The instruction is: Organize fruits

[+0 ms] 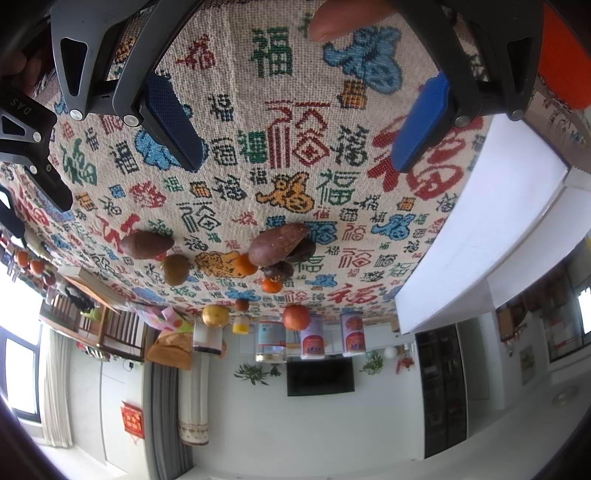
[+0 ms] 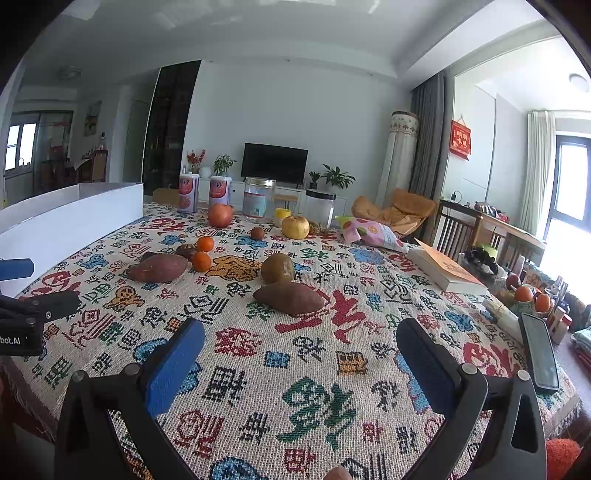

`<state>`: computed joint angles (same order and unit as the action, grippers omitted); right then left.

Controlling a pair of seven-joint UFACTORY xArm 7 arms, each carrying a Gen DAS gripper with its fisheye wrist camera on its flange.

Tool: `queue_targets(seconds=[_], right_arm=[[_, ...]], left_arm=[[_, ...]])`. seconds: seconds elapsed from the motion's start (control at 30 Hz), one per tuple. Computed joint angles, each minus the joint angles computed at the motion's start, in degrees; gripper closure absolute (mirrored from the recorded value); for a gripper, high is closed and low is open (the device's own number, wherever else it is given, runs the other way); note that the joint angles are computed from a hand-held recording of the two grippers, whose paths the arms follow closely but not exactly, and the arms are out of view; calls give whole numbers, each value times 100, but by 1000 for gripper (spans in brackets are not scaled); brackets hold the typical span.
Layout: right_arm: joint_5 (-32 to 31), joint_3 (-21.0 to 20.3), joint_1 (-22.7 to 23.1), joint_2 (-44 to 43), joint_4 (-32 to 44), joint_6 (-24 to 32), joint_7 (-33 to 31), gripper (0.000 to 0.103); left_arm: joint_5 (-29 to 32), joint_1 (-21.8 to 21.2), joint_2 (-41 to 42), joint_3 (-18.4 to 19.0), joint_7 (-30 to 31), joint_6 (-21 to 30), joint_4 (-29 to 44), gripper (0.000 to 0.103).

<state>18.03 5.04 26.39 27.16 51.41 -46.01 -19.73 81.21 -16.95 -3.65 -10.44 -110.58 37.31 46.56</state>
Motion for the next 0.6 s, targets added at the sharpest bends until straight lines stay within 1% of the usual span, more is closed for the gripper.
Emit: queue_targets(seconds=[0.5, 0.6], right_arm=[[-13, -9, -17, 7, 21, -21, -24, 0], [-25, -10, -28, 8, 9, -64, -18, 0]], left_arm=[[-45, -15, 43, 2, 45, -6, 17, 0], [-240, 36, 127, 83, 136, -199, 24, 0]])
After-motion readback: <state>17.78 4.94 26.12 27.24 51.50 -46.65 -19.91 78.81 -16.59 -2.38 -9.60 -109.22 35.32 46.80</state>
